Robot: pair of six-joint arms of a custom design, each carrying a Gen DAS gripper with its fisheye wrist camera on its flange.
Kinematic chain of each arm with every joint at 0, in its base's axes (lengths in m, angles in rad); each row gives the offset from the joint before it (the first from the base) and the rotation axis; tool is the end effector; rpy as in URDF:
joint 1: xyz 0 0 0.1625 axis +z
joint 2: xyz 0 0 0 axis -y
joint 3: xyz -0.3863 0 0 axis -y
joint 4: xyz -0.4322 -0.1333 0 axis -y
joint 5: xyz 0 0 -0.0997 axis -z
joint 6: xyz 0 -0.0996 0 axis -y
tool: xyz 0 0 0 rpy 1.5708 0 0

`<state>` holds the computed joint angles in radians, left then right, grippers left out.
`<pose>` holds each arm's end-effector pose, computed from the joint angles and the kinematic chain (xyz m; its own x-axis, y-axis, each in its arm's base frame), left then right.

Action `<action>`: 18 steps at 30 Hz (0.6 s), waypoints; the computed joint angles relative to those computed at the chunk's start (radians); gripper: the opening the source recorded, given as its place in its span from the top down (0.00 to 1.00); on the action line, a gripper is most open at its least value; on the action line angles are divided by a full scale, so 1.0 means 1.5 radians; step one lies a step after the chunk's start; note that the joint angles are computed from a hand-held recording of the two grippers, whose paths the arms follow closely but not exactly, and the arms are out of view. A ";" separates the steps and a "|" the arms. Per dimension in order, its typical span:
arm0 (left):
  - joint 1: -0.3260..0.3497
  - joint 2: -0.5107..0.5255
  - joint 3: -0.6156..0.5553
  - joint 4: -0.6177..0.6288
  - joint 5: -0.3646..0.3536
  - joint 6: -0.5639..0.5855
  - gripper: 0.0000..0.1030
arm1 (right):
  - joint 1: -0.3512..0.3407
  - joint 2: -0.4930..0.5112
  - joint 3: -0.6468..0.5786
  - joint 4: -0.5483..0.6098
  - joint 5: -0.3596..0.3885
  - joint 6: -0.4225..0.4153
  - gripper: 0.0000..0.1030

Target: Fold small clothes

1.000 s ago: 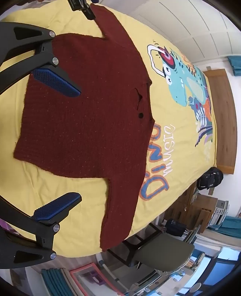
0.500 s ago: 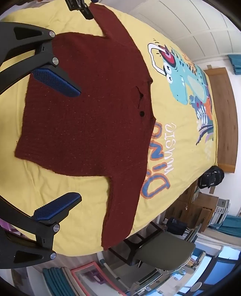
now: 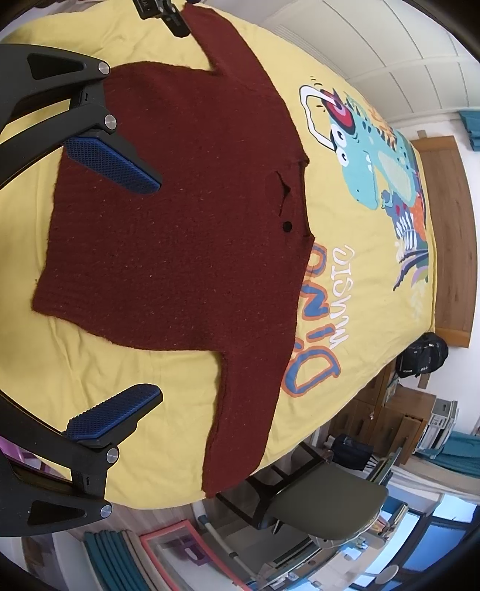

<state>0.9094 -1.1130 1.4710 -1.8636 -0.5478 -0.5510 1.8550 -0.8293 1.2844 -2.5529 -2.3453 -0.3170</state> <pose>-0.2402 -0.6641 0.2993 -0.6419 -0.1023 -0.7599 0.3249 0.8614 -0.3905 0.2773 -0.7223 0.2460 -0.6701 -0.1282 0.7311 -0.4749 0.8311 -0.2895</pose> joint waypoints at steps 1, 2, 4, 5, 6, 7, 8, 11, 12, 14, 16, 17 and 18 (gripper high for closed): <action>0.000 0.000 0.000 0.001 0.000 0.000 0.01 | 0.000 0.000 0.000 0.000 0.000 0.000 0.01; 0.000 0.001 -0.001 0.002 0.000 0.001 0.01 | 0.000 0.000 0.001 0.001 0.000 0.000 0.01; 0.000 0.001 -0.001 0.004 0.000 0.001 0.01 | 0.001 0.000 0.001 0.002 -0.001 -0.001 0.01; 0.000 0.002 -0.002 0.008 0.000 -0.001 0.01 | 0.001 0.000 0.001 0.003 -0.001 -0.001 0.01; 0.000 0.002 -0.002 0.009 0.001 -0.003 0.01 | 0.001 0.000 0.001 0.002 -0.001 -0.002 0.01; 0.000 0.003 -0.002 0.009 0.000 -0.002 0.01 | 0.000 0.000 0.001 0.001 -0.001 -0.003 0.01; 0.000 0.002 -0.002 0.009 -0.001 -0.001 0.01 | 0.000 0.000 0.001 0.002 0.000 -0.002 0.01; 0.001 0.001 -0.001 0.008 -0.004 0.000 0.01 | 0.001 0.001 0.000 0.008 -0.003 -0.001 0.01; 0.001 0.001 0.000 0.008 -0.005 0.001 0.01 | 0.001 0.001 0.000 0.009 -0.004 -0.001 0.01; 0.001 0.000 0.001 0.006 -0.004 0.003 0.01 | 0.001 0.001 0.000 0.011 -0.005 0.000 0.01; 0.001 0.000 -0.001 0.007 -0.005 0.003 0.01 | 0.002 0.002 -0.001 0.013 -0.007 0.000 0.01; 0.002 0.001 -0.001 0.008 -0.005 0.003 0.01 | 0.002 0.003 -0.002 0.014 -0.007 0.000 0.01; 0.002 -0.001 0.005 -0.012 -0.010 0.023 0.01 | 0.002 0.003 -0.002 0.015 -0.008 0.000 0.01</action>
